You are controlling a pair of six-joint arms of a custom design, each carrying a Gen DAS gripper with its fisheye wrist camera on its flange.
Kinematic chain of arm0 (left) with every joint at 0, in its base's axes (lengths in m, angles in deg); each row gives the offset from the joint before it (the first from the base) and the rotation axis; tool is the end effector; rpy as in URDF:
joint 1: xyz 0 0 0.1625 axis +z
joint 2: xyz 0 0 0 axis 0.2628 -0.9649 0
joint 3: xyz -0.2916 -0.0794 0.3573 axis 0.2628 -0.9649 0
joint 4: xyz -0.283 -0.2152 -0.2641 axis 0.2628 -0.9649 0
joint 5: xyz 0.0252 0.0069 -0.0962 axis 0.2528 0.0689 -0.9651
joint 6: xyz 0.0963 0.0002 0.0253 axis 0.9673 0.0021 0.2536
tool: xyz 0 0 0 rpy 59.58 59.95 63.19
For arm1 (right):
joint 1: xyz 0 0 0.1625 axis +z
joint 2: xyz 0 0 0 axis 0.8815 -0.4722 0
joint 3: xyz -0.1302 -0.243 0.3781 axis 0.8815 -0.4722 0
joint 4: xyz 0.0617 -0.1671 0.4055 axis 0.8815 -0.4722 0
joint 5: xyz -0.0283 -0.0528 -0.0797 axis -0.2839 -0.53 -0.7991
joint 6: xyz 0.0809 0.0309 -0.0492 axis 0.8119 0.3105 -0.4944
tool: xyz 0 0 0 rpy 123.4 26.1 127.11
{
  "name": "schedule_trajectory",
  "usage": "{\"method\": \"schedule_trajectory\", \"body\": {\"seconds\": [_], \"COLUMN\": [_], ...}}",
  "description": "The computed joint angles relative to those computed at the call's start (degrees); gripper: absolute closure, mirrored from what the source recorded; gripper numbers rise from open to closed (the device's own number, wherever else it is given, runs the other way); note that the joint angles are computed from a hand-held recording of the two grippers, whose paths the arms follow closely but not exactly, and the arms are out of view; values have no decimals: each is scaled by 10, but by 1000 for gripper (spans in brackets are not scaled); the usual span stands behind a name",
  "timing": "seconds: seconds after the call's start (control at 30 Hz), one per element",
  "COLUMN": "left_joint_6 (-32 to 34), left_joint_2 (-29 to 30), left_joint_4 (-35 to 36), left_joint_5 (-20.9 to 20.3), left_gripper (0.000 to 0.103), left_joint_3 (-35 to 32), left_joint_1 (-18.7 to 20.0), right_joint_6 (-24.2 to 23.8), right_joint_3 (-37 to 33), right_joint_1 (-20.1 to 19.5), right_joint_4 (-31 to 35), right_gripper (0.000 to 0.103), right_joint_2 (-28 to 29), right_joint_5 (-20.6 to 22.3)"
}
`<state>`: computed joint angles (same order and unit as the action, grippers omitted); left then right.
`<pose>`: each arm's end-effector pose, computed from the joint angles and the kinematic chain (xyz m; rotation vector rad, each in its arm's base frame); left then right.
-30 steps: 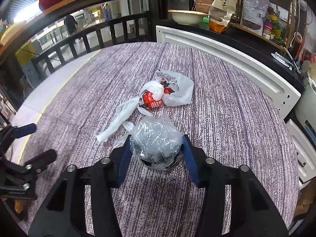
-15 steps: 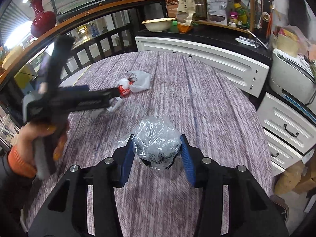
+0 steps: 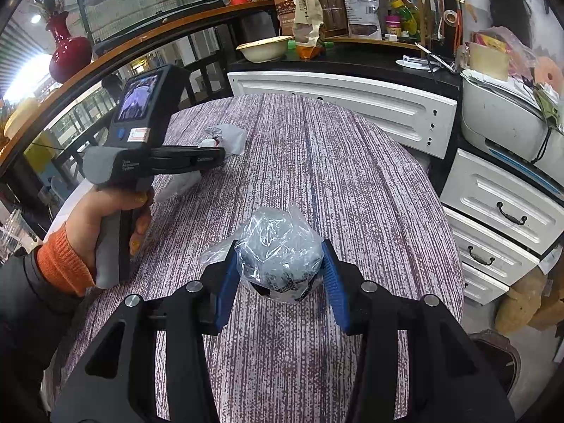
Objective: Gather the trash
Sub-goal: 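Grasp the white plastic bag with the left tool while the right tool grasps the clear plastic bag, then carry the white and clear plastic bags over the bin with both tools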
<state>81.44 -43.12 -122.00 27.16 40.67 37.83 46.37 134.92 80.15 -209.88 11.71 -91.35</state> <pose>-0.1022 -0.4680 0.3429 0.9032 2.2603 -0.5877 0.4868 -0.3172 0.0368 0.1505 -2.3545 1.0545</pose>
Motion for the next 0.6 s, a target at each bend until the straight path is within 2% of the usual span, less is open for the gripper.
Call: {"method": "schedule_trajectory", "body": {"seconds": [0.13,0.27,0.43,0.6], "left_joint_6": [4,-13,-58,-111], "left_joint_2": [-39,-93,-180,-290], "left_joint_4": [-16,12,93,201], "left_joint_5": [2,-14,-34,-23], "left_gripper": [78,78,78,78], "left_joint_3": [29,51,74,105], "left_joint_1": [-22,-45,-81,-153], "right_joint_6": [11,39,89,155], "right_joint_3": [13,27,52,73], "right_joint_1": [13,33,61,96], "right_joint_4": [-16,-12,3,46], "right_gripper": [58,58,58,58], "right_joint_2": [-5,-12,-23,-36], "right_joint_5": [-12,-31,-49,-70]}}
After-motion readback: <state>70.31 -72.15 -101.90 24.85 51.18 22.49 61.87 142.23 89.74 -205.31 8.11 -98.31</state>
